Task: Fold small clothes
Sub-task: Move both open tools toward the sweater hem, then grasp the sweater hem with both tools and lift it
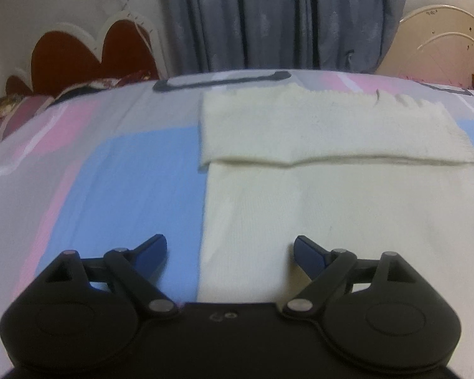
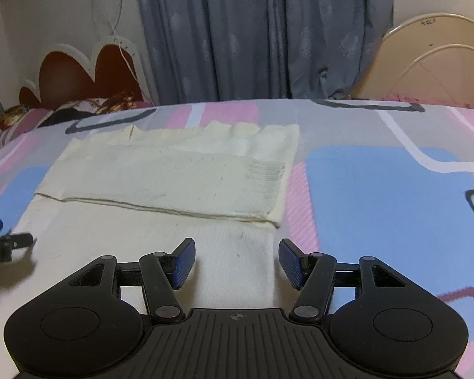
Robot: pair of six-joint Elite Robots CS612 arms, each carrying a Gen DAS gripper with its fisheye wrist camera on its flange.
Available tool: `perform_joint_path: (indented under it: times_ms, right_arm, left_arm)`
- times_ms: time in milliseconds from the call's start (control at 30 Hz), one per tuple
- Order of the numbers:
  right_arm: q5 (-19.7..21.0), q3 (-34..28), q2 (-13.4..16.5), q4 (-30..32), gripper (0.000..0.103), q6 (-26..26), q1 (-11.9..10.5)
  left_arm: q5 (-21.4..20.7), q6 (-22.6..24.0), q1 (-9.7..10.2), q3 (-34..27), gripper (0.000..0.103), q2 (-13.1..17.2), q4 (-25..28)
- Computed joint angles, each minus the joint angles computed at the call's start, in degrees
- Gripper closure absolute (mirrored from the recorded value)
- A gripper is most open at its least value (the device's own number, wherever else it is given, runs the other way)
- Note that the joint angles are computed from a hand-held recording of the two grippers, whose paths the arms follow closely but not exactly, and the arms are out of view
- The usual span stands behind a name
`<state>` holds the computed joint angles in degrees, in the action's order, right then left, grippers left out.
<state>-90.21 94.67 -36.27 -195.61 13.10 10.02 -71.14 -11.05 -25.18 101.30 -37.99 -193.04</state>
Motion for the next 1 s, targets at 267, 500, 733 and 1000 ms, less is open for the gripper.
perform_joint_path:
  times_ms: [267,500,733,1000]
  right_arm:
    - [-1.1,6.6,-3.0,-3.0,0.044,2.8,-0.3]
    - [5.7,16.5,-5.8,-8.9,0.053,6.2,-1.4]
    - [9.0,23.2,-6.6,-14.5,0.053,9.7,-0.7]
    - [15.3,27.2,-6.9,-20.3,0.053,16.6,-0.8]
  left_arm:
    - [-5.5,-3.1,0.99,7.2,0.023,-2.6,-4.0]
    - [-16.0,-4.1,2.89,15.2,0.025,-4.6,-11.6]
    - [-27.5,-4.5,5.49,19.3,0.026,-4.8,-17.0]
    - [-37.1,-12.7,8.21,21.5,0.041,-3.3,-23.5]
